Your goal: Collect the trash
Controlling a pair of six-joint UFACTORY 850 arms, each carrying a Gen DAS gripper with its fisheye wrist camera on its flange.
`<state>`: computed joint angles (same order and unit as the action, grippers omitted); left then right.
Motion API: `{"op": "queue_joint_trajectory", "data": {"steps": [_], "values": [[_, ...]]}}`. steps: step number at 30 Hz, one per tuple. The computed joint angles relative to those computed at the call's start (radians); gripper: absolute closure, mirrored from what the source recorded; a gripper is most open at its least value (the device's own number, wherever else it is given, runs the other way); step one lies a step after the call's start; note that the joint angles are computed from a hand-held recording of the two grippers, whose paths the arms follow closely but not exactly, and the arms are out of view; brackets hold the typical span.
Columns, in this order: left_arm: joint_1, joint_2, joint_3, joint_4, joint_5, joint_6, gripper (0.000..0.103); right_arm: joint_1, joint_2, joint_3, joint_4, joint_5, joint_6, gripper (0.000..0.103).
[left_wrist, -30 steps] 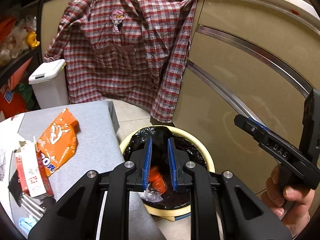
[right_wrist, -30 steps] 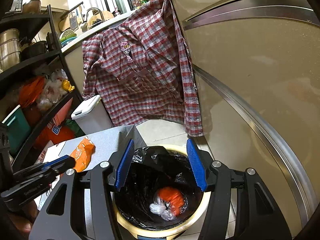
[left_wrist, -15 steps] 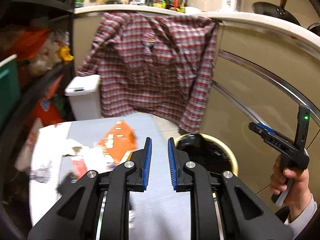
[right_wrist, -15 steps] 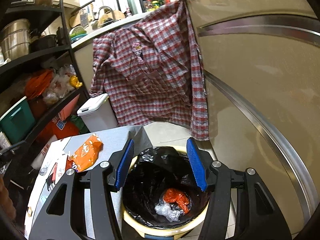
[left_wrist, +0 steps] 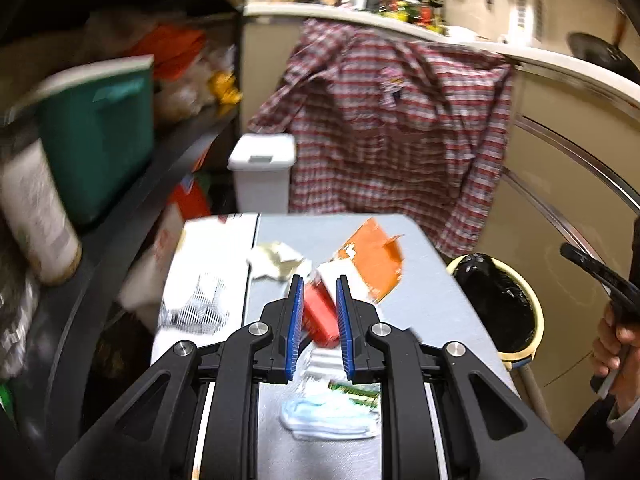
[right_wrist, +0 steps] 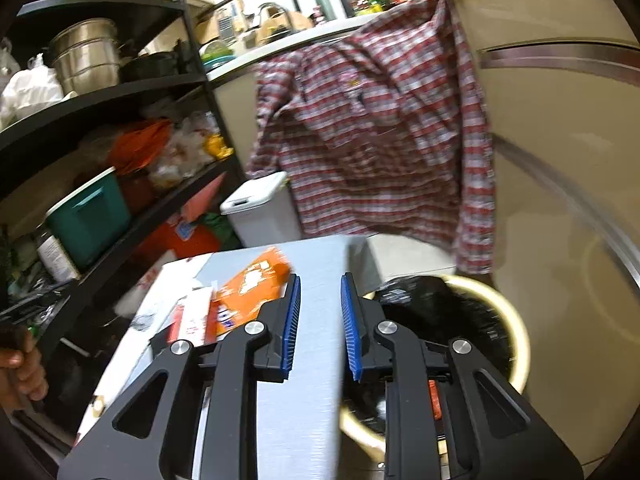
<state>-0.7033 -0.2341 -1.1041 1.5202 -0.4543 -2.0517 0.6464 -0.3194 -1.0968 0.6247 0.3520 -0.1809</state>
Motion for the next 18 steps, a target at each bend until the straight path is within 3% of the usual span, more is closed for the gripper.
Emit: {"op": "queue_joint_trajectory", "data": {"steps": [4,13,16,18], "values": [[0.022,-0.002,0.03,0.005,0.058,-0.051,0.086,0.032,-0.057,-0.054,-0.072,-0.038,0.045,0.082],[0.038,-0.074,0.014,-0.177,0.131,0.145,0.085,0.079,-0.2,-0.191,-0.401,-0.137,0.339,0.079],[0.048,-0.087,0.019,-0.246,0.143,0.206,0.06,0.084,-0.251,-0.244,-0.599,-0.177,0.528,0.07],[0.06,-0.094,0.023,-0.301,0.165,0.259,0.055,0.087,-0.276,-0.271,-0.667,-0.196,0.594,0.066]]}}
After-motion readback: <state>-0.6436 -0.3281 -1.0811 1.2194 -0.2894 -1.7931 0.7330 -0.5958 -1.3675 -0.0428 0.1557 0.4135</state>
